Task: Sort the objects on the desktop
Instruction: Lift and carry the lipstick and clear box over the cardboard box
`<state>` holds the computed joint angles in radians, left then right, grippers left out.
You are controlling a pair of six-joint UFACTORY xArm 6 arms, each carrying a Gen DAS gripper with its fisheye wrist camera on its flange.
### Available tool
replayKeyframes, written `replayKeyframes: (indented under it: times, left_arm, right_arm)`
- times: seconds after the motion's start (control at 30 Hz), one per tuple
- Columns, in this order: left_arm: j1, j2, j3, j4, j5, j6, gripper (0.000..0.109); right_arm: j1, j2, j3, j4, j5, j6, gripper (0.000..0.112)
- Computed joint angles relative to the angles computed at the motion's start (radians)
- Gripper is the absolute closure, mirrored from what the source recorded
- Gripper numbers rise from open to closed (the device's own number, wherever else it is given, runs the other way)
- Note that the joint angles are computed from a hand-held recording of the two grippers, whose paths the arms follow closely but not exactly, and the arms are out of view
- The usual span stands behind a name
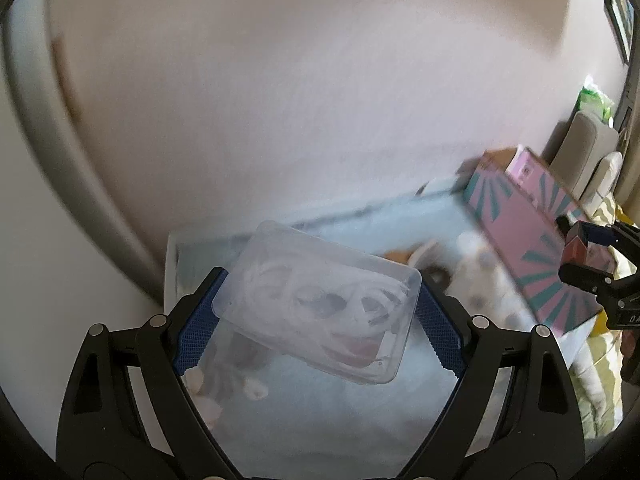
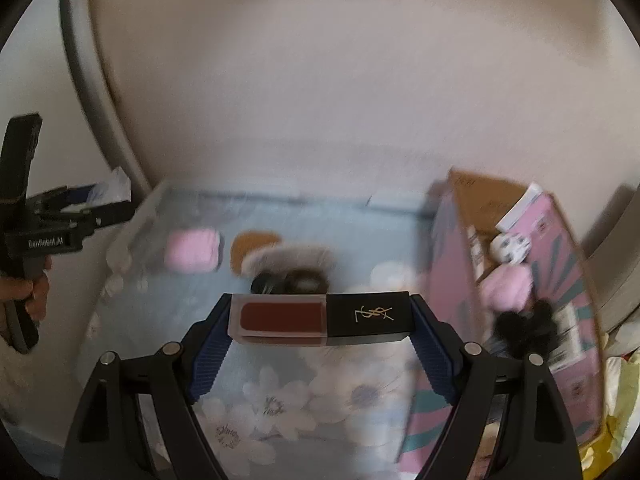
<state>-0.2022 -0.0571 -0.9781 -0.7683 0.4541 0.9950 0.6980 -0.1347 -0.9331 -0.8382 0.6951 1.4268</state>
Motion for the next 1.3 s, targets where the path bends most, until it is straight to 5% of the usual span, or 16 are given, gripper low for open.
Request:
replayKeyframes:
  times: [0.27,0.73,1.3]
  left_arm:
    - [-0.158,0.005,-0.108,0.017,-0.003,-0.078,0.019]
    - [-0.445,0.167,-0.285,0.041,0.019,-0.150,0.019]
    - [-0.609,0.431,-0.501,0.274,0.018,-0.352,0.019]
  right_arm:
    - [-0.031,-0.176,0.063,0.008,0.124,-0.052,0.032]
    - [-0.107,-0.464,0.322,0.104,0.179,-0.069,0.032]
    - [-0.254,-0.577,0.518,0.235,-0.005,-0.221,0.032]
